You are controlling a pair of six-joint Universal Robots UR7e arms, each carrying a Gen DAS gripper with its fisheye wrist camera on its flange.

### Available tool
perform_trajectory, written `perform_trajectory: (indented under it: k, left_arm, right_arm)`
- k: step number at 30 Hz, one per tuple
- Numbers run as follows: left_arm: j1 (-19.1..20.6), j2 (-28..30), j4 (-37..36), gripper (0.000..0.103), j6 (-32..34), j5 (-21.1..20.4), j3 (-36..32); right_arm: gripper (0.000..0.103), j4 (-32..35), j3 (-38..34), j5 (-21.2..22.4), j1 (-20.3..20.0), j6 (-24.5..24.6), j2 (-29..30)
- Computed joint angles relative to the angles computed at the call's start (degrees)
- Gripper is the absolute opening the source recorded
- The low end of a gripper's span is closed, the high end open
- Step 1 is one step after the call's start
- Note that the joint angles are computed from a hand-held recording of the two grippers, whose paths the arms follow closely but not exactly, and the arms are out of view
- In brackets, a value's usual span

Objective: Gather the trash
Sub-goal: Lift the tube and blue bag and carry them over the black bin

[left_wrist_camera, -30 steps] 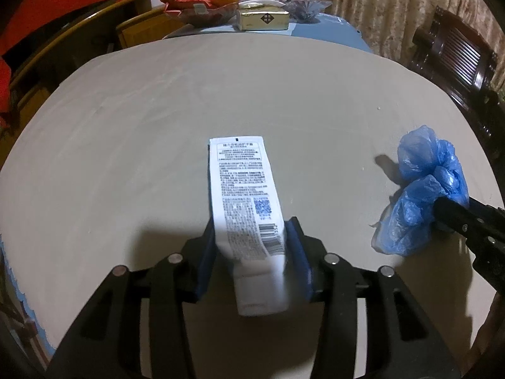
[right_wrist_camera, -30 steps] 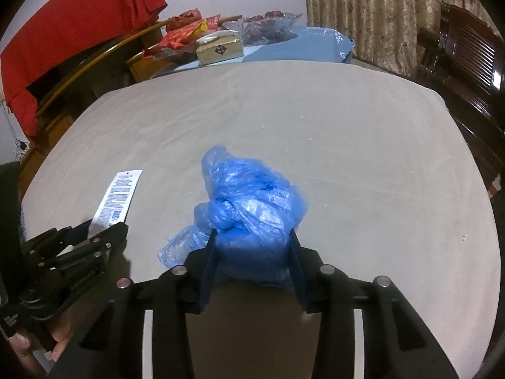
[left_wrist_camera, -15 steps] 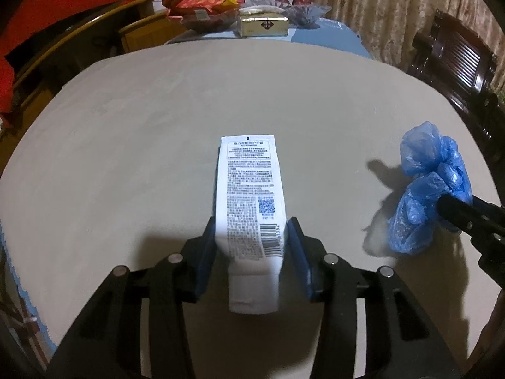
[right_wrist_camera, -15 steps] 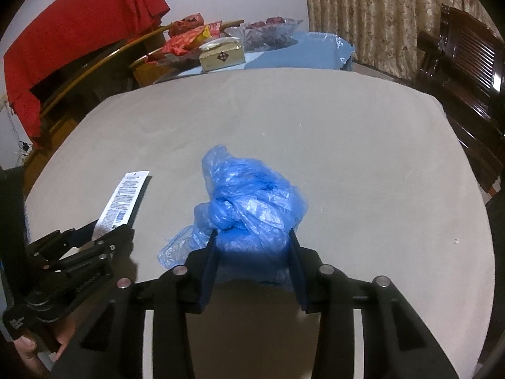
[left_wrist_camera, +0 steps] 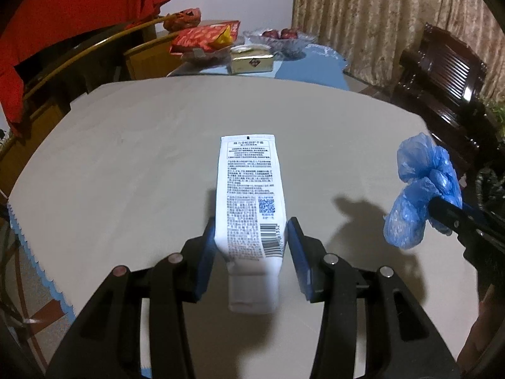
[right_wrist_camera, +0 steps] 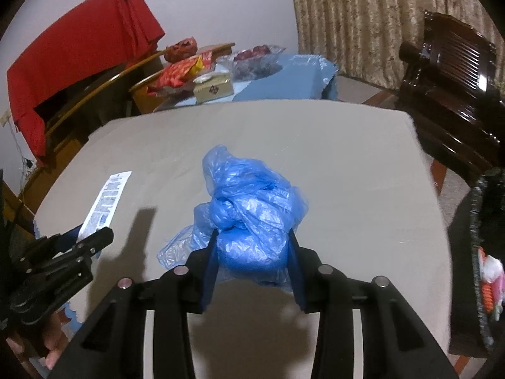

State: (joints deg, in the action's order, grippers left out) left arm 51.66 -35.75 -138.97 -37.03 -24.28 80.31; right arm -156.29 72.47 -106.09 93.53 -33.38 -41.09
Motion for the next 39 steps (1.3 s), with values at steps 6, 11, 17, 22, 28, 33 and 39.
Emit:
perform_trajectory:
  k: [6,11,17,22,28,33,39]
  left_arm:
    - [-3.6,0.84,3.79,0.043,-3.75,-0.22,-1.08]
    - [-6.39,2.53,6.32,0.043,-5.28,-0.43,-3.51]
    - [-9.2,5.25,8.39,0.043,-5.72,-0.72,-7.68]
    - [-11.02,8.24,10.52,0.043,-5.74,-1.51,-12.13]
    - [-12.29,12.67,12.21,0.043,-4.64,-2.87,-18.54]
    - [-12.82,16.39,13.76,0.043,-3.36,-4.18,-23.95]
    - [-13.4,21.63,15.45,0.043,-1.35,-5.82,-31.49]
  right_arm:
    - [0.039,-0.84,2.98,0.47,-0.48,0.38,-4.81]
    - [0.039,-1.35,4.88,0.7,-1.11,0.61,-8.62]
    - [0.039,-2.2,6.56,1.05,-2.23,0.4,-12.66]
    - [0.039,-2.54,7.44,1.19,-3.26,-0.77,-15.41]
    - [0.039,-1.54,7.41,1.44,-5.09,-1.53,-18.42]
    - [0.039,-1.01,6.56,1.76,-6.67,-1.86,-19.89]
    - [0.039,-0.18,5.31,1.51,-8.37,-2.1,-21.09]
